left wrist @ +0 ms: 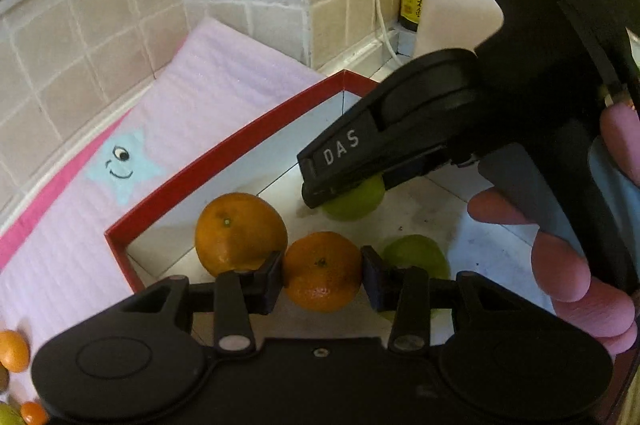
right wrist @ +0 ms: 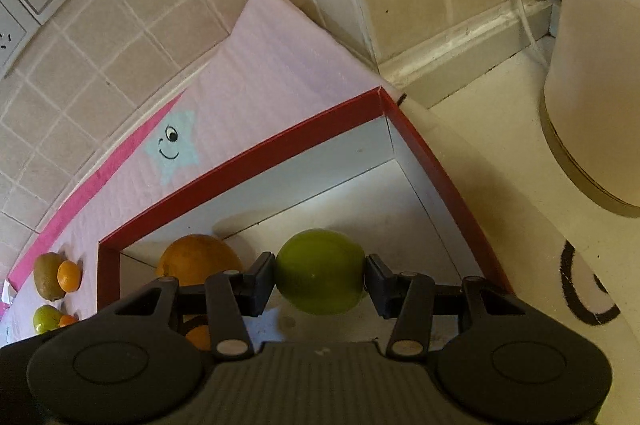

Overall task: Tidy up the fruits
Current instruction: 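Lower both fruits into the red box and open both tools, then move both open tools back over the fruit on the mat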

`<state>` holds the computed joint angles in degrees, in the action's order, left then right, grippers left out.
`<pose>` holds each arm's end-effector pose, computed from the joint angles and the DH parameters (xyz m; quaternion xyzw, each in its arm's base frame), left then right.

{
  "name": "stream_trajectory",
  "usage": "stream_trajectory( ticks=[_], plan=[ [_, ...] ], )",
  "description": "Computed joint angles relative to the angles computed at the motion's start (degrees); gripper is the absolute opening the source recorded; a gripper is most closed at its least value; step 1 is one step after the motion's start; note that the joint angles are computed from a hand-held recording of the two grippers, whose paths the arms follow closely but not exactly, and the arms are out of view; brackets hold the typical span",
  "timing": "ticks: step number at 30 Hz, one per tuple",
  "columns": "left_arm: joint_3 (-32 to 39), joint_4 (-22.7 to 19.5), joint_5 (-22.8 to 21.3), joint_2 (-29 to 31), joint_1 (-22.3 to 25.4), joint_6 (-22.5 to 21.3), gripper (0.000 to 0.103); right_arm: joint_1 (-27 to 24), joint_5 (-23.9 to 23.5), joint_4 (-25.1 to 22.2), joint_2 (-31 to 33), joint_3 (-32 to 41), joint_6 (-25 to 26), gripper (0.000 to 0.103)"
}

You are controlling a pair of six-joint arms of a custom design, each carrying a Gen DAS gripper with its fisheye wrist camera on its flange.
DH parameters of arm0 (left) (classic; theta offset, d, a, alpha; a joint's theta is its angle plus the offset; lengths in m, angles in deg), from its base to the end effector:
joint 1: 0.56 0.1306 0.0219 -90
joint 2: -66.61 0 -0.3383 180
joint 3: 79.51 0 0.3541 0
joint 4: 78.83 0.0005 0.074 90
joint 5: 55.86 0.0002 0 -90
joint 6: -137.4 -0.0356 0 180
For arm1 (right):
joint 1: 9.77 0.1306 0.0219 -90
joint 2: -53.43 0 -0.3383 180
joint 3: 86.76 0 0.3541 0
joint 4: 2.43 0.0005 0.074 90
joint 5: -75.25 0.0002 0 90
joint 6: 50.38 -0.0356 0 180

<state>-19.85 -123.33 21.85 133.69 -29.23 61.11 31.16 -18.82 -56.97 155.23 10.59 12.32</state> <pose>0.2738 -0.1417 0.3107 0.0877 0.9364 -0.0229 0.3390 0.3767 0.3293 0.3403 -0.1237 0.9551 0.1782 0.2020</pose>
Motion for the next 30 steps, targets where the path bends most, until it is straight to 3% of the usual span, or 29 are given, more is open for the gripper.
stream_trajectory(
  ticks=[11,12,13,14,17,22,26,28,30],
  plan=[
    [-1.4,-0.6,-4.3,-0.1,-2.0,-1.6,0.054,-0.8,-1.9,0.2,-1.7,-0.9,0.4,0.053],
    [-1.4,-0.7,-4.8,-0.3,-2.4,-1.2,0.057,-0.7,-1.6,0.3,-2.3,-1.0,0.6,0.055],
    [-1.5,-0.6,-5.7,-0.9,-2.8,-0.7,0.071,-0.5,-1.0,0.4,-3.0,-1.1,0.9,0.057],
    [-2.1,-0.2,-6.3,-2.3,-3.1,-0.4,0.077,-0.3,-0.2,0.2,-3.8,-1.1,1.2,0.058],
    [-2.7,-1.2,-6.2,-7.1,-2.9,0.8,0.077,-0.2,0.9,-0.4,-6.9,-1.2,1.7,0.058],
    [-3.6,-7.9,-11.5,-19.3,-3.6,3.1,0.078,1.3,4.8,0.0,-14.7,-1.8,3.2,0.064],
    [-3.2,-17.0,-15.3,-31.7,-2.0,6.1,0.08,4.2,9.5,-0.2,-18.5,0.0,4.4,0.071],
    [-1.9,-22.0,-15.5,-37.7,1.5,6.9,0.081,5.8,10.1,0.1,-19.4,1.2,4.5,0.071],
    [-0.2,-26.3,-12.3,-42.9,9.3,5.2,0.081,7.7,10.3,0.6,-20.1,2.3,4.4,0.073]
  ],
)
